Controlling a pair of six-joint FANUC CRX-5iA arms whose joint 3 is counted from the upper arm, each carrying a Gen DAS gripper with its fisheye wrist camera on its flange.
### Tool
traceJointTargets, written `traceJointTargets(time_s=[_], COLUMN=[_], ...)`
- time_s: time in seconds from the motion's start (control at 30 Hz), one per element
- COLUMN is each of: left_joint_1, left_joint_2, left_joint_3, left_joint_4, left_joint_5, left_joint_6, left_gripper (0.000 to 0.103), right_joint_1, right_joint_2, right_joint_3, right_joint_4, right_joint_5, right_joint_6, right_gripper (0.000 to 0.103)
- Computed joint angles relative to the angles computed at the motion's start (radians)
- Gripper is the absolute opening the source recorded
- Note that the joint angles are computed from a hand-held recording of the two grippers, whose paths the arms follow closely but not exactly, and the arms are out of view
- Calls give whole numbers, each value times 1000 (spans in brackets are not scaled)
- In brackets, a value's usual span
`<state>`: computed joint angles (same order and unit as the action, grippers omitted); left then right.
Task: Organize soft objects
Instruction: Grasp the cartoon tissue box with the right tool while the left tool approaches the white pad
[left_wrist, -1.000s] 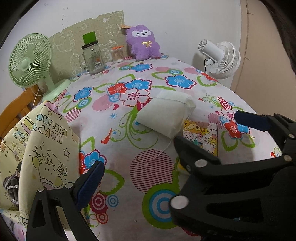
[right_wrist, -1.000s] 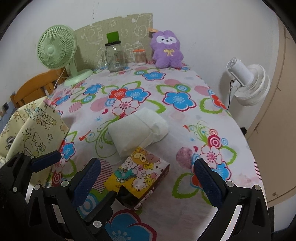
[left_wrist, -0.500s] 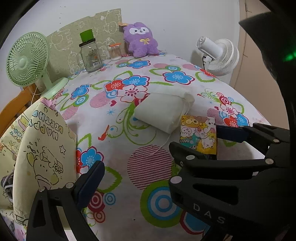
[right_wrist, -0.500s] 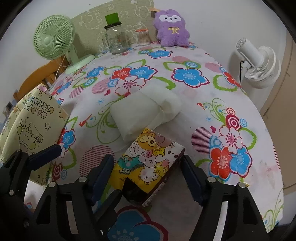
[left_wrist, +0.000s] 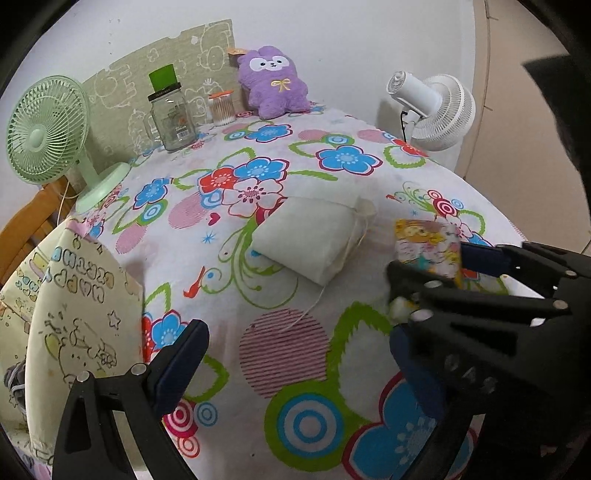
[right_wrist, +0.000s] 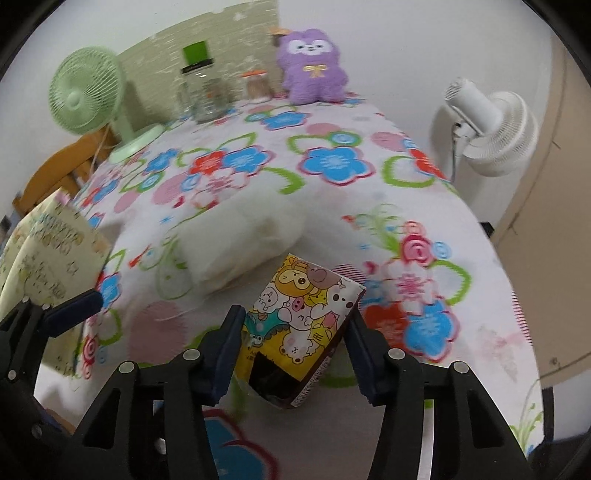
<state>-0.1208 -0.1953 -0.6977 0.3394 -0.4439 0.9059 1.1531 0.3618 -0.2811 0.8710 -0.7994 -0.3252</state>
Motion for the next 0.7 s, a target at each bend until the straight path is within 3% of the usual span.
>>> traceJointTargets(time_s=[0.47, 0.7], left_joint_1=[-76, -95], left_joint_2=[94, 169], left_joint_3=[86, 156], left_joint_4=[-11, 25], left_joint_5=[36, 13], left_joint_6=[10, -19], left_gripper=[99, 99], right_joint_1=[-28, -53], right_joint_2=[-56, -64], right_joint_3=[-72, -76], right_joint_4=[37, 68], right_joint_5=[3, -13], right_joint_6=[-85, -102], right_gripper=[51, 51])
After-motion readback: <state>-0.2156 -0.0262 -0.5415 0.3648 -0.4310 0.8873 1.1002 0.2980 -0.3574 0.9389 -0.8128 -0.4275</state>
